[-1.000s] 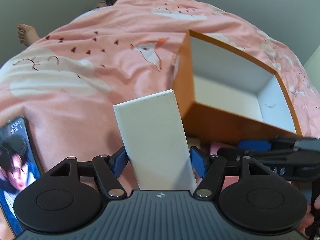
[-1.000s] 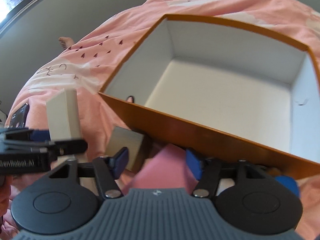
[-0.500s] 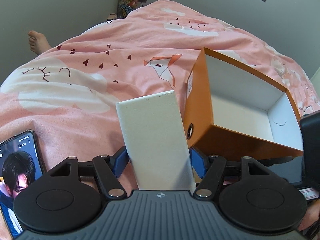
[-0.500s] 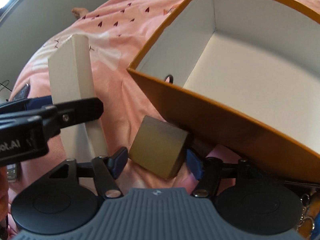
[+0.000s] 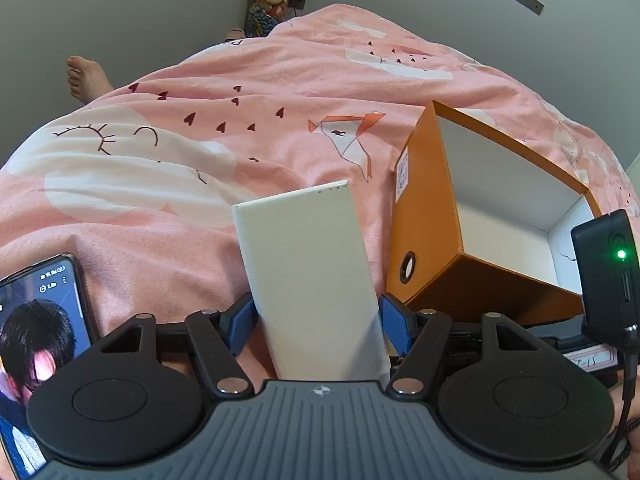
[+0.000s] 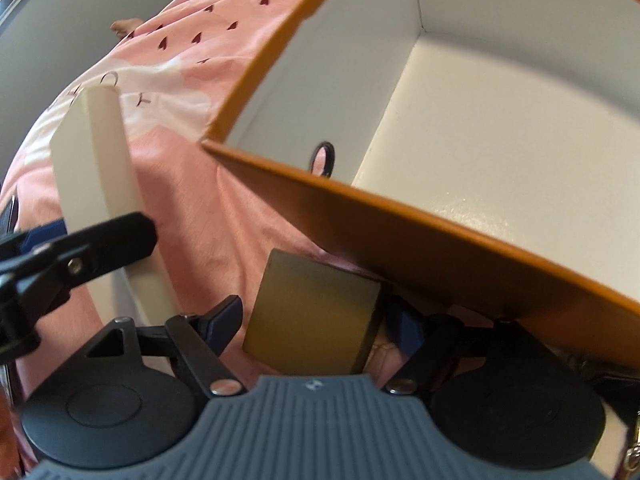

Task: Organize objects
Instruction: 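Grasp the small gold-brown box with the right tool while the left tool holds the white block, then carry the white block and gold box over the orange shoebox with both tools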

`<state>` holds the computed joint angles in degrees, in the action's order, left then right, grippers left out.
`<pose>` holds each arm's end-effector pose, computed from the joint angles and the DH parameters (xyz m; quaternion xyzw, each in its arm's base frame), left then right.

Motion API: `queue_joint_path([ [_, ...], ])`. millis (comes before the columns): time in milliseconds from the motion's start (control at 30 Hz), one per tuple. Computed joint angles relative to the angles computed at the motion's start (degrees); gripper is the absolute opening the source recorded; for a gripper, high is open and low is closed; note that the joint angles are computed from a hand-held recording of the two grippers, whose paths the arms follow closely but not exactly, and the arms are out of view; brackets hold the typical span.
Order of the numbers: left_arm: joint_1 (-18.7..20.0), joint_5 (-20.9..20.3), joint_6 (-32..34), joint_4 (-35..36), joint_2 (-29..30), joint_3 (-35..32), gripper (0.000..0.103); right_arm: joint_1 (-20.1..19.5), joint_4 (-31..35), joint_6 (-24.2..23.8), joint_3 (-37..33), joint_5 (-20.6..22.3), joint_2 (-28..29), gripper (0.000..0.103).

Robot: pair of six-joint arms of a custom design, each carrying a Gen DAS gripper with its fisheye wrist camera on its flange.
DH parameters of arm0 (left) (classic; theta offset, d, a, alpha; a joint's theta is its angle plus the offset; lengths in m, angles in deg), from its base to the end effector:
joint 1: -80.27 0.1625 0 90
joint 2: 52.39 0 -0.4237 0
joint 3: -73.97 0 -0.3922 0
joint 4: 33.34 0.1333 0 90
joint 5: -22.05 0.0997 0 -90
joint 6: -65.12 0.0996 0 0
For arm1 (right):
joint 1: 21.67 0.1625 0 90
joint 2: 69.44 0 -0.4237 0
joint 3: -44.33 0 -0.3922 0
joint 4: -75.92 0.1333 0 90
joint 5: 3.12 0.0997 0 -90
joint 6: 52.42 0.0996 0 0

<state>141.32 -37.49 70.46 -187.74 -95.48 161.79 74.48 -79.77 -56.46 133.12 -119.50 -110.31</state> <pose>-0.1833 -0.7110 0.1286 0.2374 0.9217 -0.2143 0.2196 0.1641 -0.6918 0.0941 0.0503 -0.9613 0.1545 0.2226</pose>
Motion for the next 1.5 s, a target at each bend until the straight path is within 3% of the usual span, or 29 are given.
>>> queue_joint_path([
  [267, -0.13, 1.69, 0.15, -0.97, 0.12, 0.44, 0.076, -0.16, 1.53, 2.17, -1.63, -0.19, 1.39, 0.087],
  [300, -0.12, 1.47, 0.29, -0.89, 0.06, 0.46, 0.076, -0.15, 1.44, 2.12, -1.65, -0.26, 1.44, 0.082],
  [333, -0.21, 1.45, 0.54, -0.97, -0.05, 0.63, 0.076, 0.05, 0.56, 2.07, -1.37, -1.06, 1.49, 0.069],
  [567, -0.7, 0.21, 0.93, -1.54, -1.12, 1.65, 0.075, 0.76, -2.25, 0.69, 1.27, -0.55, -0.32, 0.068],
  [767, -0.97, -3.41, 0.93, -0.61, -2.91, 2.07, 0.072, 2.58, -6.67, -1.72, 5.34, -1.6, -4.15, 0.068],
  [1100, -2.64, -7.08, 2.97, -2.84, -4.73, 3.14, 0.072, 3.87, -14.35, -2.45, 13.33, 3.43, -13.1, 0.068],
  [1300, -4.87, -8.69, 6.92, -5.85, -4.47, 2.55, 0.072, 4.92, -20.35, -5.27, 15.84, 5.37, -16.62, 0.068],
  [1500, -7.05, -12.25, 11.57, -7.92, 0.82, -2.19, 0.072, 5.57, -29.56, -9.09, 15.92, 0.58, -18.07, 0.068],
])
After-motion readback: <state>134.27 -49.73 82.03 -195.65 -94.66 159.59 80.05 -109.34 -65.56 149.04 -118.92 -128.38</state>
